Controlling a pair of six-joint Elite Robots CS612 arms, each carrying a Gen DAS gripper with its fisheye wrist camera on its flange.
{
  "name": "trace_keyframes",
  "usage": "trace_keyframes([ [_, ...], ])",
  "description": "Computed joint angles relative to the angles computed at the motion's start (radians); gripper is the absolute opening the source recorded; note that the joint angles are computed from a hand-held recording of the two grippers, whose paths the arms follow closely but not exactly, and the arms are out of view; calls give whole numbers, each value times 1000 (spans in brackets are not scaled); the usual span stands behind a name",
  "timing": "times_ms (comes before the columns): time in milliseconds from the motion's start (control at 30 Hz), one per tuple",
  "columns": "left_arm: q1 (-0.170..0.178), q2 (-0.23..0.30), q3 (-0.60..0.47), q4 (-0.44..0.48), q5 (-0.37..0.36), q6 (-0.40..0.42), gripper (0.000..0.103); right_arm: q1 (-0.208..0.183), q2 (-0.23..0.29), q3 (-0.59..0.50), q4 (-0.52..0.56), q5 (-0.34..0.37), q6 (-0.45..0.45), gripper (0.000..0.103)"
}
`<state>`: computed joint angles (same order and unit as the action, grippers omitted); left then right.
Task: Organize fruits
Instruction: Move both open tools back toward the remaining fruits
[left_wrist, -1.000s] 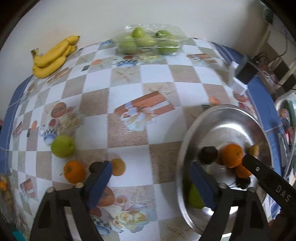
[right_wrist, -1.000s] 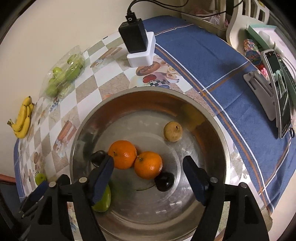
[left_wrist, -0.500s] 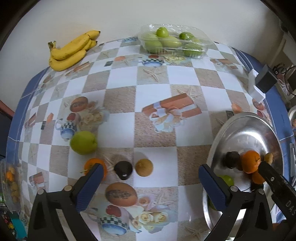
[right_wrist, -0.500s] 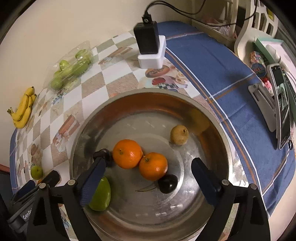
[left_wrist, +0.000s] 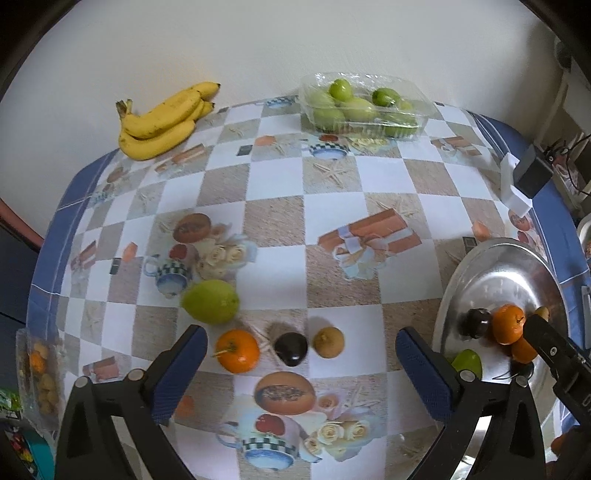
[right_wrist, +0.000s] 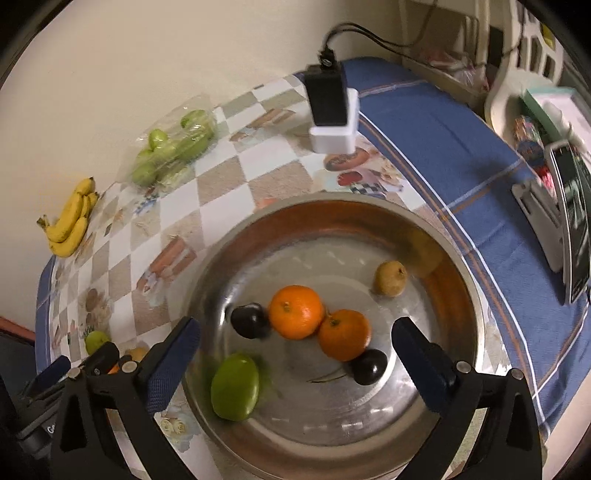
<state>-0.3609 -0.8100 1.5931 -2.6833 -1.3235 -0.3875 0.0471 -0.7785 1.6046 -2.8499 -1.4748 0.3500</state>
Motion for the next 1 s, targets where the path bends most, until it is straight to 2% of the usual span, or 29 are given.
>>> trace_keyframes([
  [133,11,-10,12,-15,20,2,103,12,-3,-4,2,-7,-37,103],
  [300,24,-24,28,-34,55,-1,103,9,-1,6,-39,67,-20,103],
  [367,33,-28,33,-35,52,-5,103,14,-1,7,-50,74,-29,103],
  [533,49,-36,45,-36,56,-12,103,36,3,-5,-44,38,-83,103],
  [700,66,-43,57,-45,46,-20,103,44,9,-10,-57,63,-106,103],
  [833,77,-51,69,-60,55,-26,103,57,12,-9,-94,49,-140,103],
  [1000,98,-58,82,-85,26,-41,103,73,22,-20,-116,32,-152,103],
])
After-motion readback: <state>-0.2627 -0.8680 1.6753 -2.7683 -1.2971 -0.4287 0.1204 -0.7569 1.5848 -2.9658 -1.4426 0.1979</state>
